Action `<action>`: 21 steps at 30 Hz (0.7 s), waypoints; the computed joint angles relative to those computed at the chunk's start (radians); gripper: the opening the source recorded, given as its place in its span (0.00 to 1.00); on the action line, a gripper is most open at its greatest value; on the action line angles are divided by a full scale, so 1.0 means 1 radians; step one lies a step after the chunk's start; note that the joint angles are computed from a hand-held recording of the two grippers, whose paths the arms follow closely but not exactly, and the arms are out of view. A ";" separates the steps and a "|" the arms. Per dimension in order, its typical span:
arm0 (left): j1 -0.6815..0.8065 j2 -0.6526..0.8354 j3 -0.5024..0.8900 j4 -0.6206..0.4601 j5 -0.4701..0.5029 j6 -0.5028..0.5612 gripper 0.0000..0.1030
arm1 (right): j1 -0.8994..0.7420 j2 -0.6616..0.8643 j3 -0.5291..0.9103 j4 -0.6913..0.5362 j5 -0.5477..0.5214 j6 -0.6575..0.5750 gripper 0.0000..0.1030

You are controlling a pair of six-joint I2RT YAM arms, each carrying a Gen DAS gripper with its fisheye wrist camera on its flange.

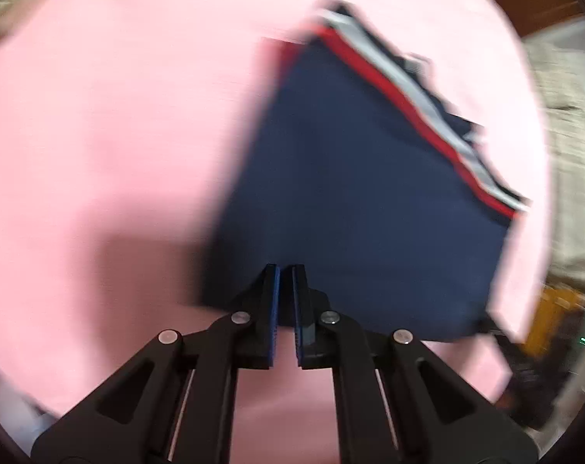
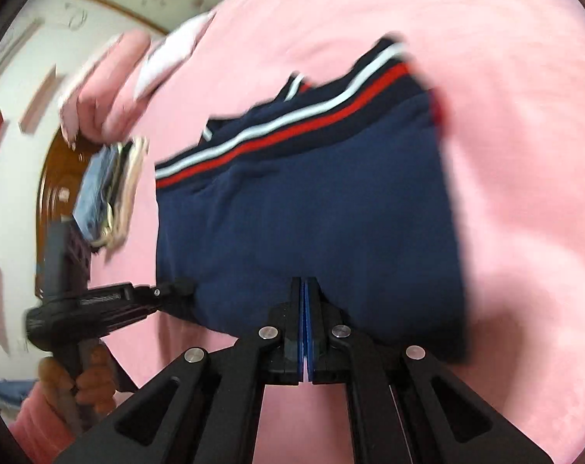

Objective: Fold large clothes

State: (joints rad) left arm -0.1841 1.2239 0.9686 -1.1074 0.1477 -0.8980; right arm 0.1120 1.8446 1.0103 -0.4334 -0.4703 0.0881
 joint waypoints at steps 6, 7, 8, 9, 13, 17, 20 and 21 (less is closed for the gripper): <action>0.142 -0.146 -0.098 0.018 0.126 -0.024 0.05 | -0.205 -0.001 0.060 -0.140 0.043 -0.003 0.00; 0.107 -0.148 -0.082 -0.001 0.089 -0.039 0.05 | -0.203 -0.009 0.072 -0.151 0.023 -0.019 0.00; 0.084 -0.149 -0.069 -0.018 0.063 -0.049 0.05 | -0.189 -0.019 0.079 -0.155 0.020 -0.033 0.00; 0.049 -0.153 -0.059 -0.035 0.037 -0.076 0.09 | -0.156 -0.030 0.091 -0.159 0.026 -0.044 0.00; -0.012 -0.257 -0.131 -0.018 0.053 -0.206 0.30 | 0.028 0.009 0.168 -0.148 -0.013 -0.022 0.00; 0.011 -0.353 -0.180 -0.050 0.091 -0.227 0.30 | 0.192 0.096 0.274 -0.170 0.087 -0.042 0.00; -0.028 -0.380 -0.196 -0.039 0.085 -0.278 0.30 | 0.255 0.176 0.341 -0.173 0.126 -0.006 0.00; -0.023 -0.389 -0.203 -0.033 0.091 -0.278 0.32 | 0.279 0.215 0.377 -0.181 0.147 0.014 0.00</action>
